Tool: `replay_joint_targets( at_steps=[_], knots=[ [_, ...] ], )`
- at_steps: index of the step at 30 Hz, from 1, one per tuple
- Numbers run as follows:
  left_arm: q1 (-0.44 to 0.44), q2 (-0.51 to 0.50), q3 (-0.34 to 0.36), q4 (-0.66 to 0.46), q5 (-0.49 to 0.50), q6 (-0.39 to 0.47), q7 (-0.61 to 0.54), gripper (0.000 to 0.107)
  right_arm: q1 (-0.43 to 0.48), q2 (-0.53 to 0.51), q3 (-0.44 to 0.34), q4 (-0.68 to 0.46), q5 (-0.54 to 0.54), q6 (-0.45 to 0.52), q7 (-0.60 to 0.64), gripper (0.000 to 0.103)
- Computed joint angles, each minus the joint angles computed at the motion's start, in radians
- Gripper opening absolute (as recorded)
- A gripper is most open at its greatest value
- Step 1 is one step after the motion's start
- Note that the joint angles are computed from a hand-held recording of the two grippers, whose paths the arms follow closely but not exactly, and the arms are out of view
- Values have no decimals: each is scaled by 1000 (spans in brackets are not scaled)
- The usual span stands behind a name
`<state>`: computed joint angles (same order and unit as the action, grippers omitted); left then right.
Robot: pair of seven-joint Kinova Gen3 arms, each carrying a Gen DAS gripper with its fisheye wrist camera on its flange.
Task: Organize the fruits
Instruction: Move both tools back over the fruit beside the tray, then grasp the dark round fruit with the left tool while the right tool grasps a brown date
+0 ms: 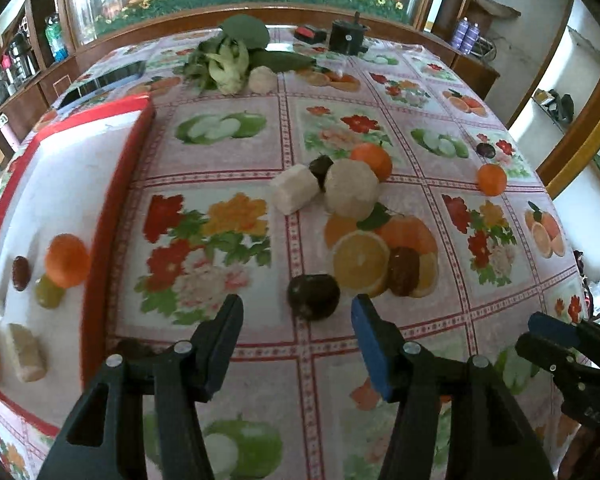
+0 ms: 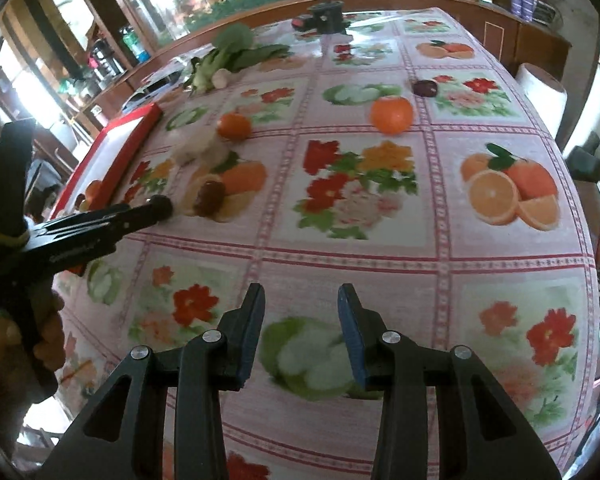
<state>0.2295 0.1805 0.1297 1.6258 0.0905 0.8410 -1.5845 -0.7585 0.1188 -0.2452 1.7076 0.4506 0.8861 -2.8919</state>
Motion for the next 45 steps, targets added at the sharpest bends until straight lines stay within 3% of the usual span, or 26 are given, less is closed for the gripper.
replay_joint_targets(
  at_steps=[5, 11, 14, 16, 21, 27, 34, 38, 45],
  knots=[
    [26, 19, -1, -6, -39, -14, 38, 59, 38, -35, 8, 51, -22, -40, 2, 38],
    [30, 14, -3, 12, -49, -45, 52, 53, 74, -21, 6, 30, -46, -69, 55, 38],
    [38, 9, -8, 23, -65, -64, 54, 43, 77, 12, 12, -7, -63, -80, 109, 38],
    [4, 8, 17, 26, -24, -69, 19, 29, 72, 36, 20, -32, -70, -87, 141, 38],
    [42, -8, 3, 44, -71, -85, 41, 29, 56, 115, 43, -123, -103, -103, 246, 38],
    [-15, -44, -1, 71, 20, -59, -18, 29, 19, 198, 78, -213, -123, -109, 336, 38],
    [-50, -56, -8, 94, 82, -47, -62, 29, -34, 253, 122, -284, -103, -80, 363, 37],
    [-60, -56, -9, 99, 106, -52, -85, 29, -99, 287, 154, -336, -26, 4, 351, 22],
    [-80, -58, -11, 102, 152, -44, -129, 29, -120, 275, 161, -321, 4, 21, 308, 21]
  ],
)
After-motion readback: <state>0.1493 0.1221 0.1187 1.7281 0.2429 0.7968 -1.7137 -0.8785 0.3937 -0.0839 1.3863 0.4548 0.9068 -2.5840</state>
